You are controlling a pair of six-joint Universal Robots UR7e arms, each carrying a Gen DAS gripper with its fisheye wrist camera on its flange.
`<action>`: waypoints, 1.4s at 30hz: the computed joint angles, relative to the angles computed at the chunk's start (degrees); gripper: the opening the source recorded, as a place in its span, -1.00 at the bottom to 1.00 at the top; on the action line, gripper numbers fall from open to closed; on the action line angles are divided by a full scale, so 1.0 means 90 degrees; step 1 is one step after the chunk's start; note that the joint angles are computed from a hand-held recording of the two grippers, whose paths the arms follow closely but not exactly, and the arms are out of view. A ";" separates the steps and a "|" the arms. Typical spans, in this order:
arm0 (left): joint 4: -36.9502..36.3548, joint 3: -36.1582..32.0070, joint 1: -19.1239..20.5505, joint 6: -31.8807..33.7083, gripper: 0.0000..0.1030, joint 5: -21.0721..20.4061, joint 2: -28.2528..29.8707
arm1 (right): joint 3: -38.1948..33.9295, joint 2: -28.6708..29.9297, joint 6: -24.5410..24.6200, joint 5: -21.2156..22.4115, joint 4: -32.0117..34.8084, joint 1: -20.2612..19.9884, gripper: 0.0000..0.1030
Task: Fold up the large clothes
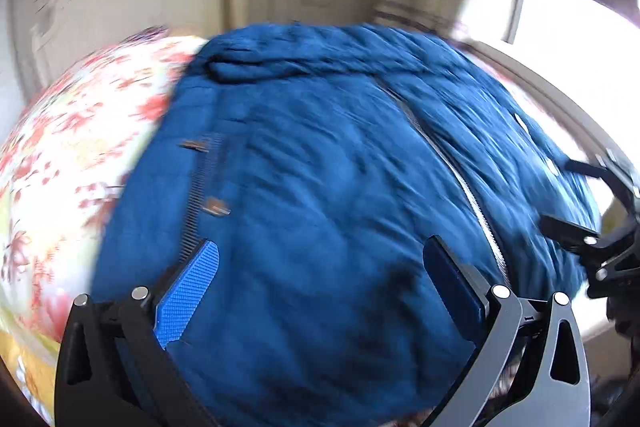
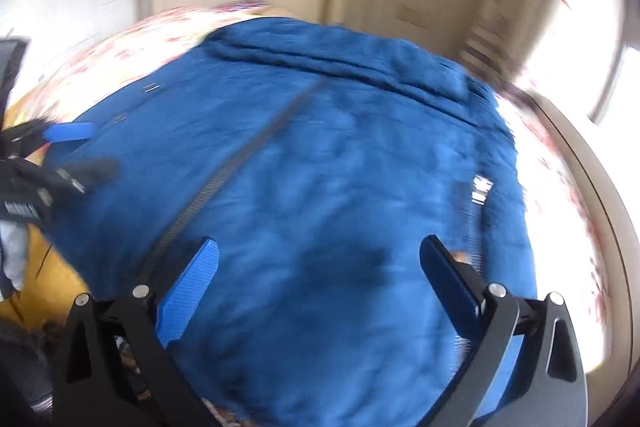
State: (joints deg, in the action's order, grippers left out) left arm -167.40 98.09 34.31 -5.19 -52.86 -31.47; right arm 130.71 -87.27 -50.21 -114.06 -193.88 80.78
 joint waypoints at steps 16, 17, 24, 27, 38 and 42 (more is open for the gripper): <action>-0.1470 0.2119 0.0244 0.0112 0.91 0.0900 -0.1349 | 0.1296 -0.2631 -0.0423 0.2028 0.0873 -0.2325 0.95; -0.1570 0.2296 0.0331 0.0060 0.91 0.0755 -0.1520 | 0.1339 -0.2978 -0.0342 0.2517 0.1259 -0.2800 0.95; -0.1868 0.2566 0.0773 0.0188 0.91 -0.0487 -0.1844 | 0.1226 -0.3692 -0.0337 0.5135 0.3101 -0.4867 0.84; -0.1778 0.2447 0.0861 0.0215 0.91 -0.0713 -0.1715 | 0.1177 -0.3499 -0.0302 0.5362 0.3150 -0.4997 0.83; -0.1647 0.2088 0.1103 0.0205 0.91 -0.1251 -0.1434 | 0.0906 -0.3031 -0.0266 0.5942 0.3575 -0.5099 0.61; -0.1555 0.2229 0.0822 0.0044 0.90 -0.0756 -0.1552 | 0.1042 -0.3138 -0.0096 0.5149 0.3196 -0.4713 0.54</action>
State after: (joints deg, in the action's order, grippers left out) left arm -181.40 118.15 41.70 -4.79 -59.67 -45.43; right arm 140.09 -115.51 -51.08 -67.72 -165.12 38.36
